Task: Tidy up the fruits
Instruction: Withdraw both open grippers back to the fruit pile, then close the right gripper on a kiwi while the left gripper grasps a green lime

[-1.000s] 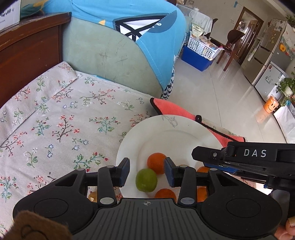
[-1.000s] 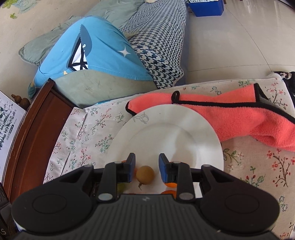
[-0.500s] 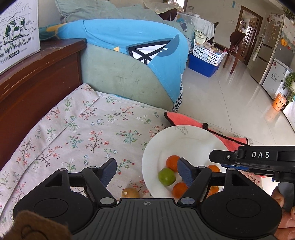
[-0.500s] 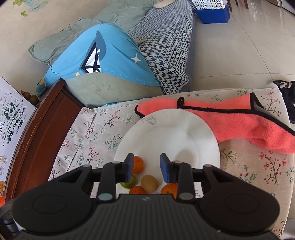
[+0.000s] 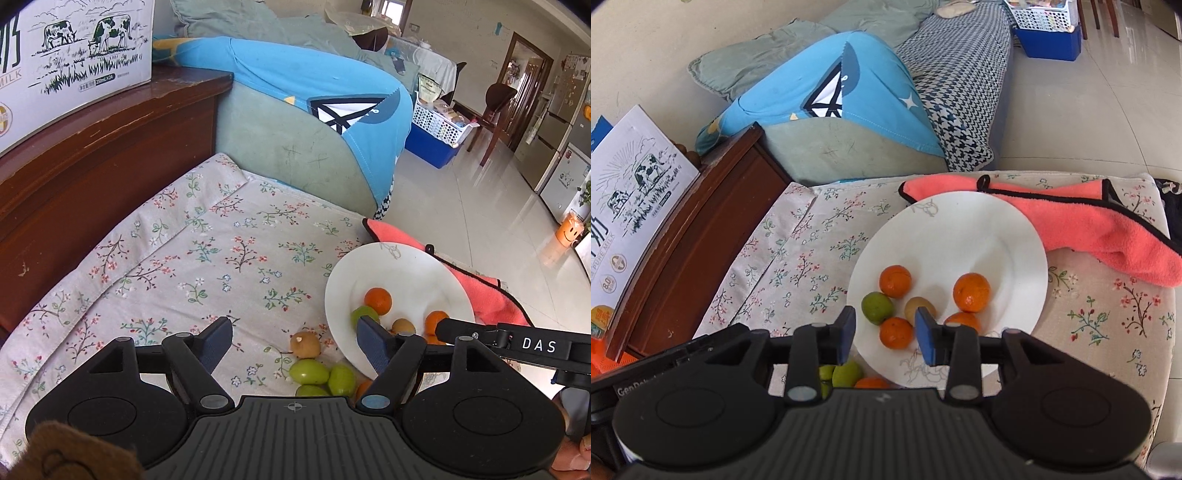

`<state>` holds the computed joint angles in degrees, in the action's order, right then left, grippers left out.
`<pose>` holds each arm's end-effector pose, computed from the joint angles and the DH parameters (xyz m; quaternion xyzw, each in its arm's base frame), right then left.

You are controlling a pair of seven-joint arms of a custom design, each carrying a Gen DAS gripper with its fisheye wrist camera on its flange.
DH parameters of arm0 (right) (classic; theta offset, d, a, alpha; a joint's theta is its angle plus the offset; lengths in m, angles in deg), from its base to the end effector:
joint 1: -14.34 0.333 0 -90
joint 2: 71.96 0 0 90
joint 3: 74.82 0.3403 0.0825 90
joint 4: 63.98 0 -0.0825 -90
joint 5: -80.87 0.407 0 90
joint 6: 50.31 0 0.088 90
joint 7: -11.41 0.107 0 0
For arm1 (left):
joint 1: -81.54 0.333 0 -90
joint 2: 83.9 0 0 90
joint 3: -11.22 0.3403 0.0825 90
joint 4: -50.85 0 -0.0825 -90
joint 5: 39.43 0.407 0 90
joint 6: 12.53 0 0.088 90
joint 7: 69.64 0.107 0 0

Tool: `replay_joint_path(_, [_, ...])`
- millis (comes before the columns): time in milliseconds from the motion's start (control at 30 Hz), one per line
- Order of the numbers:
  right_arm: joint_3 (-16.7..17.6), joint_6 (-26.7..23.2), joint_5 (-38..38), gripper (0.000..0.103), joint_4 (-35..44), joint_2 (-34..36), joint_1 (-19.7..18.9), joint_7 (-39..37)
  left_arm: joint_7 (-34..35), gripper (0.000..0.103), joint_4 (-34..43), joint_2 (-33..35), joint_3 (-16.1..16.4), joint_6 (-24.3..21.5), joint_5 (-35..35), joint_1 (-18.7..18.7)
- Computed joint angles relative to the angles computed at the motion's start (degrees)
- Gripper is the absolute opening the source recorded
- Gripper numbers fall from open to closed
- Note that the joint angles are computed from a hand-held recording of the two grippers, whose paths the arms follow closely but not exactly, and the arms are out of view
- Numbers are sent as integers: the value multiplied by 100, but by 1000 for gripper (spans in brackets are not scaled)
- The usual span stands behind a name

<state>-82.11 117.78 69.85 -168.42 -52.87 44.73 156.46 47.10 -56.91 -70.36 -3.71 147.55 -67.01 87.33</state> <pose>0.6450 0.2994 0.4572 -0.5249 0.7597 -0.1104 0.3676 0.6789 -0.0740 0.4745 -0.5888 0.7201 -0.3333 0.1537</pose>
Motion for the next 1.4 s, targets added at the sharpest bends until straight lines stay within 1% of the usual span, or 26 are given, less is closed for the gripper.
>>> replay_joint_path(167, [107, 84, 13, 40, -241, -157, 47, -86, 1, 75, -271, -187, 102, 20, 106, -7])
replay_joint_path(267, [281, 69, 165, 40, -370, -211, -7, -249, 20, 75, -459, -307, 165, 31, 122, -3])
replay_joint_path(333, [334, 27, 196, 40, -401, -213, 2, -351, 45, 76, -567, -376, 215, -7, 152, -13])
replay_joint_path(500, [593, -44, 543, 40, -438, -166, -119, -784, 38, 79, -899, -538, 396, -15, 520, -96])
replay_joint_path(600, [572, -200, 558, 40, -347, -76, -52, -917, 75, 79, -990, -556, 464, -25, 710, -120])
replay_joint_path(700, [522, -294, 499, 40, -256, 14, 23, -971, -163, 79, -995, -520, 557, -1, 1026, -157])
replay_joint_path(767, [574, -340, 559, 40, -188, 84, 2, -1086, -340, 79, -951, -489, 585, -65, 1134, -143])
replay_joint_path(933, [437, -590, 385, 40, 71, 282, 167, -1084, -551, 79, -758, -380, 557, -382, 1021, -23])
replay_joint_path(1033, [373, -702, 237, 40, 219, 397, 246, -1047, -773, 79, -703, -319, 594, -410, 1190, -47])
replay_joint_path(1167, [314, -872, 71, 40, 413, 544, 321, -1003, -892, 79, -647, -248, 564, -413, 1280, -22])
replay_joint_path(1267, [209, -902, -148, 34, 478, 620, 419, -892, -917, 79, -572, -192, 504, -471, 1221, 8])
replay_joint_path(1300, [166, -908, -234, 28, 487, 634, 460, -842, -908, 79, -544, -169, 478, -488, 1167, 22])
replay_joint_path(1400, [134, -870, -394, 27, 464, 628, 495, -800, -941, 79, -483, -110, 442, -509, 1147, 9])
